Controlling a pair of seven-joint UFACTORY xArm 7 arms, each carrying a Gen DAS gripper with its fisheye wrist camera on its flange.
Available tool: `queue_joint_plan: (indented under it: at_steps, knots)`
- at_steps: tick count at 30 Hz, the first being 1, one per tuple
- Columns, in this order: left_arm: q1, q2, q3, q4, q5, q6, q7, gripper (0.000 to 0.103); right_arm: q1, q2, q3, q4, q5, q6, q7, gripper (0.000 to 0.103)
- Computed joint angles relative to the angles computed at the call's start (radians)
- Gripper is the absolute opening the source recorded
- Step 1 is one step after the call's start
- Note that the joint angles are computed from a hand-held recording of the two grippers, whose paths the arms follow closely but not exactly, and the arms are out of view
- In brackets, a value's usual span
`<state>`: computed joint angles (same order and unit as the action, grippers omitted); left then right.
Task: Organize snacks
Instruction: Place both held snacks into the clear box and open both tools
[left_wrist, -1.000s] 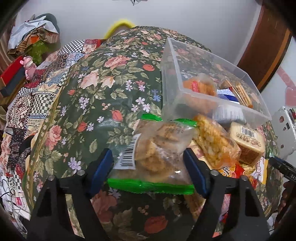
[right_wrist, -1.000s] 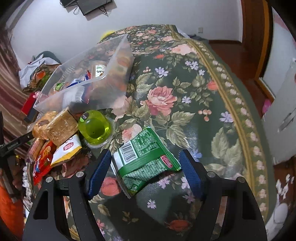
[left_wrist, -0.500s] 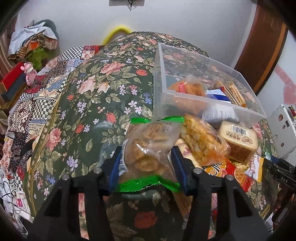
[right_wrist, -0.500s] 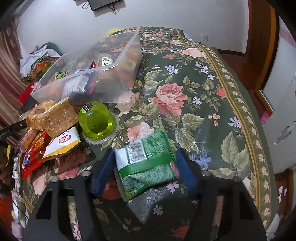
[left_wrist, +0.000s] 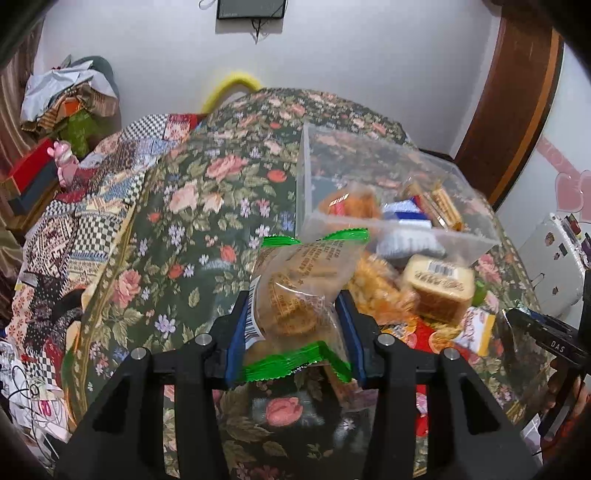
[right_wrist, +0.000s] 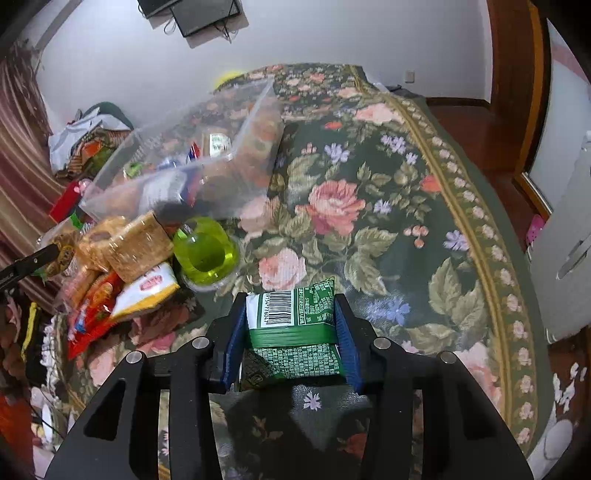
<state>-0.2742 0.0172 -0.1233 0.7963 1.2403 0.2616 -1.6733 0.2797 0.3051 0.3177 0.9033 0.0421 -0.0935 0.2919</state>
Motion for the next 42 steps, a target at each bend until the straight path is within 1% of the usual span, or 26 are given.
queue_joint_plan:
  at_steps: [3,5,9,13,19,20,24,27,30,32,35,37,42]
  knots:
    - [-0.004,-0.026,-0.009,0.008,0.029,0.015,-0.022,0.045,0.021,-0.016,-0.023,0.004,-0.002,-0.022,0.009,0.041]
    - [-0.005,-0.037,-0.019,0.02,0.044,0.029,-0.039,0.045,0.012,-0.027,-0.015,0.01,-0.009,-0.036,0.009,0.041]
    - [-0.003,-0.036,-0.029,0.057,0.093,0.026,-0.075,0.045,0.02,-0.038,-0.022,0.036,-0.028,-0.073,0.016,0.041]
    - [-0.012,-0.016,-0.032,0.113,0.118,0.029,-0.076,0.045,0.038,-0.029,-0.036,0.082,-0.057,-0.102,0.016,0.041]
    - [-0.031,0.042,-0.015,0.205,0.138,0.019,-0.062,0.045,0.063,0.019,-0.049,0.172,-0.091,-0.136,0.012,0.041]
    - [-0.035,0.058,-0.011,0.225,0.134,0.018,-0.052,0.045,0.054,0.029,-0.039,0.189,-0.1,-0.134,0.012,0.041]
    - [-0.057,0.117,0.011,0.291,0.117,0.001,-0.022,0.045,0.075,0.09,-0.047,0.272,-0.111,-0.131,0.002,0.041]
    - [-0.077,0.174,0.035,0.346,0.081,-0.02,0.018,0.045,0.078,0.138,-0.04,0.331,-0.114,-0.117,-0.005,0.041]
    - [-0.099,0.236,0.059,0.401,0.026,-0.044,0.075,0.045,0.071,0.196,-0.023,0.405,-0.118,-0.081,-0.019,0.041]
    - [-0.114,0.27,0.073,0.429,-0.018,-0.053,0.119,0.045,0.092,0.231,-0.039,0.456,-0.112,-0.05,-0.031,0.041]
    - [-0.125,0.324,0.08,0.468,-0.11,-0.053,0.211,0.045,0.11,0.275,-0.05,0.518,-0.099,-0.006,-0.052,0.041]
    - [-0.128,0.358,0.08,0.492,-0.174,-0.052,0.276,0.045,0.135,0.3,-0.075,0.556,-0.09,0.021,-0.063,0.041]
    - [-0.142,0.414,0.09,0.53,-0.297,-0.05,0.392,0.045,0.15,0.336,-0.085,0.6,-0.065,0.065,-0.089,0.041]
